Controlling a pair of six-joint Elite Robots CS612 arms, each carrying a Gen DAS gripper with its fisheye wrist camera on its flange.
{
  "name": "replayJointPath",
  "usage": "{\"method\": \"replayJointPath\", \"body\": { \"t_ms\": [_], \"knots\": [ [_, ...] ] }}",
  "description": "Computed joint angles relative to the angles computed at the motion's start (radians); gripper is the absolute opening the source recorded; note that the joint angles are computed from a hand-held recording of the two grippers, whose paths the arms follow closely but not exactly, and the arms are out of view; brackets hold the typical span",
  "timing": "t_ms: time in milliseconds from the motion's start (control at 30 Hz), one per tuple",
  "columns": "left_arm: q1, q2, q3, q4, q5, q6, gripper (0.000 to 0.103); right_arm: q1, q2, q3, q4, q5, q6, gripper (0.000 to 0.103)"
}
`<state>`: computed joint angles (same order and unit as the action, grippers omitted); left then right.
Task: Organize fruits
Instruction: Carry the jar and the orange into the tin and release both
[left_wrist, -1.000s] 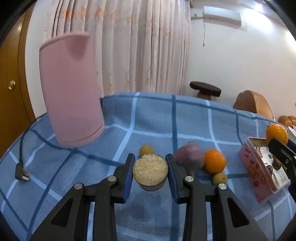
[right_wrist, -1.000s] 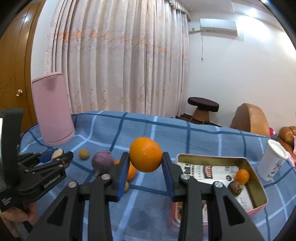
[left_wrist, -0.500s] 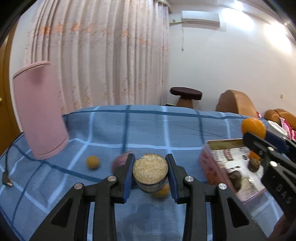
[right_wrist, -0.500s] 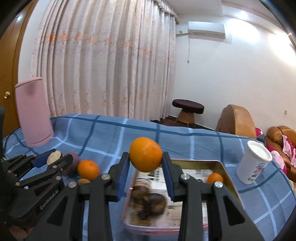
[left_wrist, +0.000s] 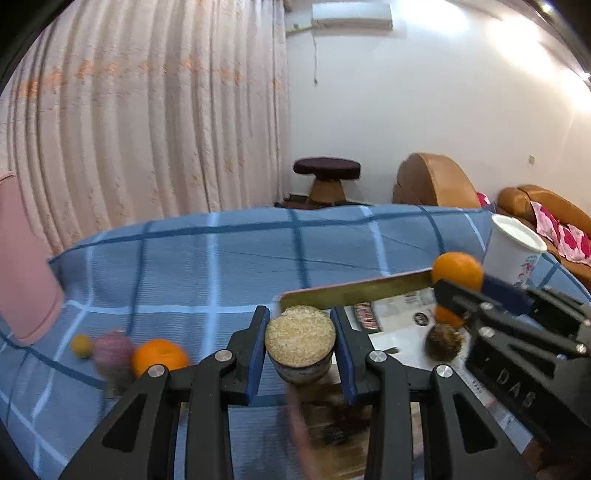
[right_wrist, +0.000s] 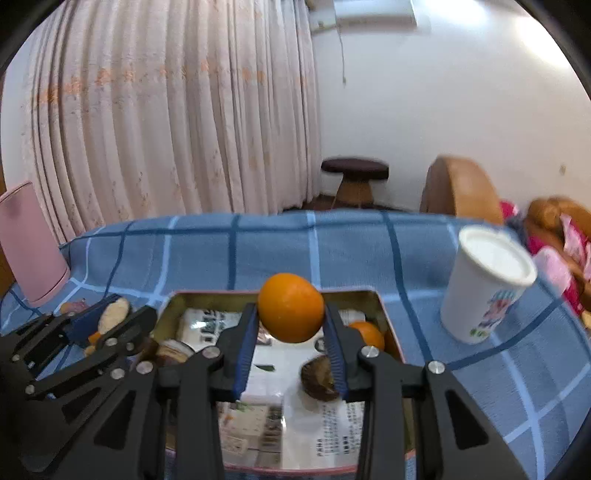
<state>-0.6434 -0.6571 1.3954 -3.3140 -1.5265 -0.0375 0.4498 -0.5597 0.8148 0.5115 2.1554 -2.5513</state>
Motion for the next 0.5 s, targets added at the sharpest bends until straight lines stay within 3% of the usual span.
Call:
{"method": "replayJointPath", "body": {
  "t_ms": [200,267,333,400,467,500],
  "knots": [
    [-0.019,0.014,-0.034,0.076,0.036,-0.013,0.036,-0.034,-0.031,0.065,-0.031,-0.15,0.059,0.04],
    [-0.022,0.017,-0.039,0.086,0.048,-0.001,0.036,-0.038,-0.042,0.084,-0.053,-0.169,0.072,0.04],
    [-0.025,0.018,-0.035,0.075,0.06,0.019,0.038,-0.034,-0.052,0.101,-0.078,-0.146,0.06,0.05],
    [-0.026,0.017,-0.033,0.062,0.053,0.027,0.054,-0.026,-0.058,0.11,-0.101,-0.106,0.04,0.069],
    [-0.032,0.012,-0.017,0.015,0.087,0.04,0.072,-0.012,-0.069,0.126,-0.148,-0.044,0.005,0.07],
    [-0.035,0.014,-0.014,-0.014,0.1,0.047,0.073,-0.008,-0.072,0.128,-0.162,-0.024,-0.005,0.073]
  ]
}}
